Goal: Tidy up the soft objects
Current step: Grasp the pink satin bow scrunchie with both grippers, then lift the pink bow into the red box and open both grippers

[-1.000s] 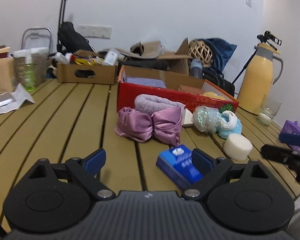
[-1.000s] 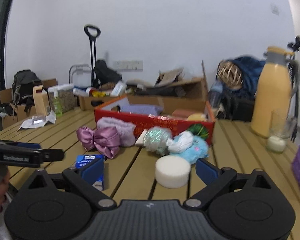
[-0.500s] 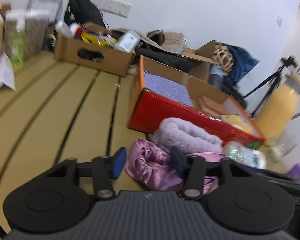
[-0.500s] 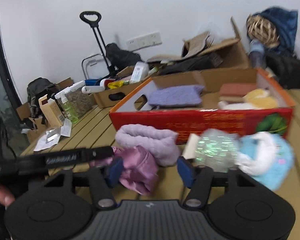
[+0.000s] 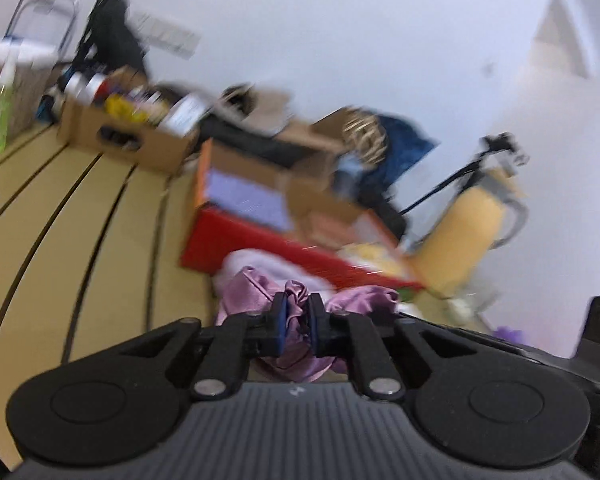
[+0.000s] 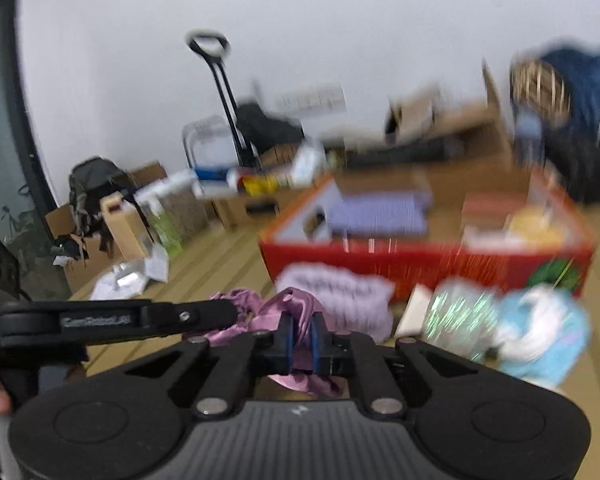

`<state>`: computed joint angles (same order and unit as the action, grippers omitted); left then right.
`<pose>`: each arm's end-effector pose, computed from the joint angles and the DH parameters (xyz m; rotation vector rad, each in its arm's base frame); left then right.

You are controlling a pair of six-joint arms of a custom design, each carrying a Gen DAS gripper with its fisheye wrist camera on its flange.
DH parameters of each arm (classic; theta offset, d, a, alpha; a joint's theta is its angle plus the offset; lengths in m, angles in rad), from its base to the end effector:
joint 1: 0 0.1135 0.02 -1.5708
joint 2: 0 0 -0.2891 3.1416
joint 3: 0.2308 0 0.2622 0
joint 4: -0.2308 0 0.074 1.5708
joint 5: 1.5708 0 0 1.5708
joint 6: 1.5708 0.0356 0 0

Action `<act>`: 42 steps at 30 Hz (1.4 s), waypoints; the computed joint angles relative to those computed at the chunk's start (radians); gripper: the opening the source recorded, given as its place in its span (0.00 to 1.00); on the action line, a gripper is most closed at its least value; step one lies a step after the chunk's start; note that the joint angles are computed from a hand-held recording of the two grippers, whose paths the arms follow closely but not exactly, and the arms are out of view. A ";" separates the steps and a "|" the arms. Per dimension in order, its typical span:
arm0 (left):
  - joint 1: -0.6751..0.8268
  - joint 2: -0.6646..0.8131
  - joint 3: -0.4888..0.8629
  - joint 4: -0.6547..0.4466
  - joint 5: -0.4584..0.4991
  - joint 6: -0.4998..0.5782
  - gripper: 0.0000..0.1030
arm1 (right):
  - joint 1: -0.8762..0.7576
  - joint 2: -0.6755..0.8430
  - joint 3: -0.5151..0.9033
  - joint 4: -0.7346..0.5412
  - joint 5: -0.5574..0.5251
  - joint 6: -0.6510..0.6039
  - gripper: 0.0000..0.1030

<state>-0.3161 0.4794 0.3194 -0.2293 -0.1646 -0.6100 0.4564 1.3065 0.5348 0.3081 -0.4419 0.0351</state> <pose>0.1216 -0.0336 0.2240 -0.3979 1.9410 -0.4466 0.2305 0.1301 0.2101 -0.7070 1.9453 0.7549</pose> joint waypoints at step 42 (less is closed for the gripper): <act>0.360 1.005 0.455 0.371 0.182 0.317 0.25 | -0.047 0.721 0.903 -0.393 -0.037 0.036 0.14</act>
